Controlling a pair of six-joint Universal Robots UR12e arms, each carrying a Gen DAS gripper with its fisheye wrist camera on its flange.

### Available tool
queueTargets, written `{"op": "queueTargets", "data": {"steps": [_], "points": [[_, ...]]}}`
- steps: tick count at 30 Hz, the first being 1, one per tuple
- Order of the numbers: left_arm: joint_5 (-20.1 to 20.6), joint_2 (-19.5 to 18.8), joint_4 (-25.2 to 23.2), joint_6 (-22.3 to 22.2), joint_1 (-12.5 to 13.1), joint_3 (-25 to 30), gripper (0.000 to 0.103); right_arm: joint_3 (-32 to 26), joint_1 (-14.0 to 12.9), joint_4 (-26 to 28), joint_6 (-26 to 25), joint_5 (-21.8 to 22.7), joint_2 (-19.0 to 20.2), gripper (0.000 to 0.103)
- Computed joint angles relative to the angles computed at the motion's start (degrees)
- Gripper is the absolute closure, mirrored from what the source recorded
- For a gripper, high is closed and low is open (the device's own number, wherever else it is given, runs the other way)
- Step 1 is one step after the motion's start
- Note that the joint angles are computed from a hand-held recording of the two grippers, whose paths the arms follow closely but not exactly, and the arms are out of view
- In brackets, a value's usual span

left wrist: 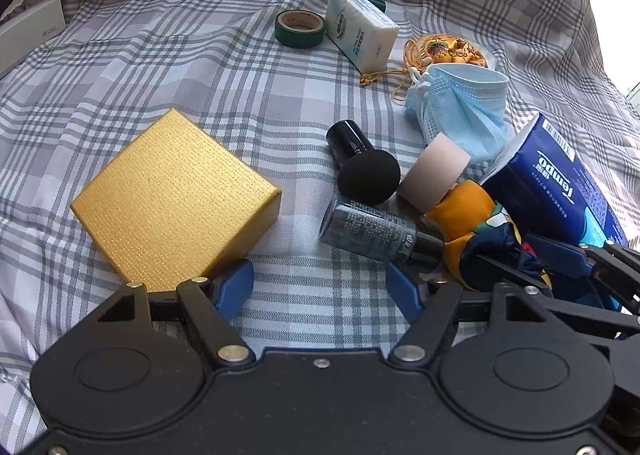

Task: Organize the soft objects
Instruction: 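Lift the plush with the right tool while the left tool grasps the black sponge-tipped bottle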

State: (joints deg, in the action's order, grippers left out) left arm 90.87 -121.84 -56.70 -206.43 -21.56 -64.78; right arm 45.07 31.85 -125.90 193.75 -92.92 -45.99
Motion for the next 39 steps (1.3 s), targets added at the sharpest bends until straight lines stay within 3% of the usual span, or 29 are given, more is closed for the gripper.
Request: {"op": "queueTargets", "data": {"steps": [5, 7, 11, 12, 14, 15, 18, 21, 30, 34, 39], "points": [[-0.14, -0.33, -0.40, 0.22, 0.08, 0.56, 0.031, -0.75, -0.01, 0.69, -2.44, 0.19, 0.46, 0.052], [-0.52, -0.51, -0.54, -0.45, 0.16, 0.89, 0.031, -0.04, 0.16, -0.35, -5.87, 1.23, 0.29, 0.031], [-1.35, -0.70, -0.67, -0.01, 0.21, 1.30, 0.031, -0.13, 1.49, -0.75, -11.13, -2.82, 0.98, 0.024], [-1.84, -0.71, -0.61, 0.28, 0.25, 1.33, 0.031, 0.01, 1.68, -1.31, -11.13, -3.62, 1.04, 0.025], [-2.89, -0.73, -0.69, 0.02, 0.35, 1.50, 0.031, 0.65, 1.68, -2.86, -8.92, -4.35, 0.85, 0.036], [-3.53, -0.79, -0.67, -0.38, 0.40, 1.68, 0.031, 1.09, 1.58, -3.50, -7.56, -4.82, 0.64, 0.053], [-4.06, -1.14, -0.84, -0.86, 0.30, 2.63, 0.031, 1.55, 0.68, -3.27, -4.83, -2.28, 0.00, 0.062], [-3.15, -1.48, -0.90, -1.06, -0.01, 3.70, 0.032, 3.04, 0.27, -4.36, -2.82, -0.49, -1.20, 0.063], [0.18, -1.87, 1.60, 0.56, -0.72, 5.64, 0.032, 9.53, 0.40, -9.88, 1.41, -1.34, -5.43, 0.063], [3.74, -2.23, 3.48, 1.05, -1.52, 6.25, 0.032, 12.16, 0.45, -12.28, 3.15, -2.04, -7.21, 0.063], [2.45, -3.81, 0.58, 0.77, -1.26, 9.20, 0.032, 14.61, 0.51, -14.43, 5.31, -2.12, -9.03, 0.063]]}}
